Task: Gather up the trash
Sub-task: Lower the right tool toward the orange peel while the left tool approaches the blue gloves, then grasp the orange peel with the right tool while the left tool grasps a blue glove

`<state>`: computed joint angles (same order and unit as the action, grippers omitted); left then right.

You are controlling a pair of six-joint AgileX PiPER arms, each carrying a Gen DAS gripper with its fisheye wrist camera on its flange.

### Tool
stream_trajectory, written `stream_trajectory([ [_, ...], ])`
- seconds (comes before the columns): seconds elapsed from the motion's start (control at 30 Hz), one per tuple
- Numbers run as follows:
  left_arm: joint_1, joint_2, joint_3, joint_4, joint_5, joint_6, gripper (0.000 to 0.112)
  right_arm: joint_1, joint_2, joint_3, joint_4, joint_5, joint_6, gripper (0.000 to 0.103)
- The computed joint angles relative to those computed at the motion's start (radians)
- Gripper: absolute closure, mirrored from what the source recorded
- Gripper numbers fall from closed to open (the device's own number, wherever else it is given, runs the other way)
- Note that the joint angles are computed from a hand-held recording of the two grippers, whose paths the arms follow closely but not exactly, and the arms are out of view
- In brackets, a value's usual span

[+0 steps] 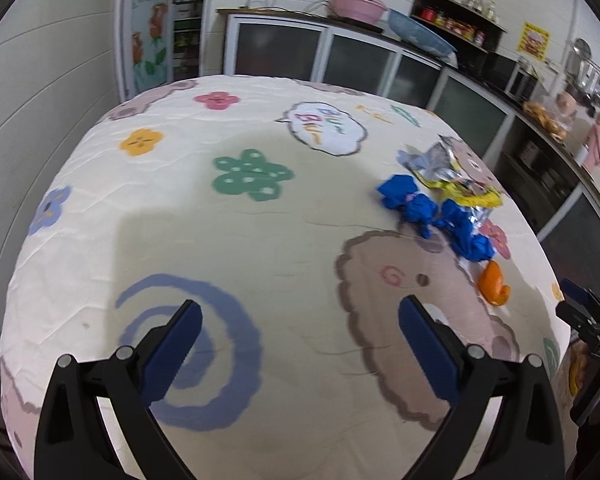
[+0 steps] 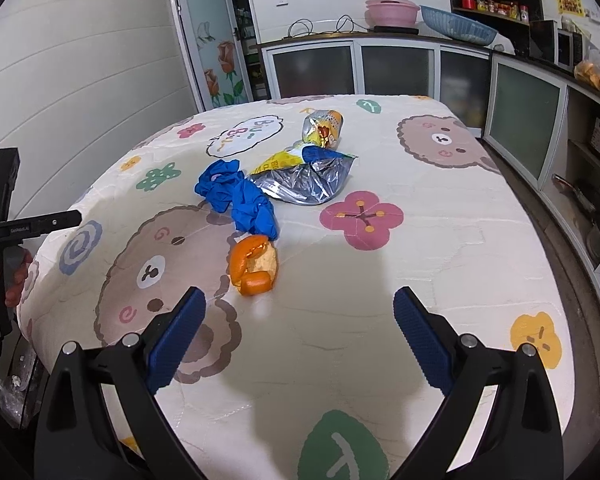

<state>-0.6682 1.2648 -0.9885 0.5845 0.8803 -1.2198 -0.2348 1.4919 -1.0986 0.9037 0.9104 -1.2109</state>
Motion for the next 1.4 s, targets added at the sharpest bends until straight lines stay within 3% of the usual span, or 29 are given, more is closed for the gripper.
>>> stream_trajectory([
  [0.4,0.014,0.195,-0.190,-0.069,-0.057,0.194,0.017,0.078,0.033,-0.014,0.001,-0.025,-0.001,0.013],
  [0.53,0.042,0.314,-0.323,-0.094,-0.047,0.307,0.017,0.135,0.052,-0.043,-0.056,-0.056,0.051,0.019],
  [0.7,0.122,0.468,-0.489,-0.205,-0.047,0.480,0.017,0.201,0.088,-0.087,-0.123,-0.064,0.105,0.026],
  [0.9,0.168,0.597,-0.632,-0.328,-0.045,0.627,0.017,0.247,0.158,-0.148,-0.147,-0.063,0.168,0.027],
  [1.03,0.193,0.673,-0.711,-0.346,0.003,0.647,0.017,0.278,0.204,-0.192,-0.194,-0.054,0.231,0.035],
  [1.2,0.232,0.738,-0.780,-0.414,0.007,0.695,0.017,0.298,0.247,-0.229,-0.214,-0.044,0.273,0.039],
  [1.4,0.245,0.741,-0.766,-0.442,-0.043,0.711,0.019,0.315,0.259,-0.234,-0.251,-0.051,0.302,0.058],
])
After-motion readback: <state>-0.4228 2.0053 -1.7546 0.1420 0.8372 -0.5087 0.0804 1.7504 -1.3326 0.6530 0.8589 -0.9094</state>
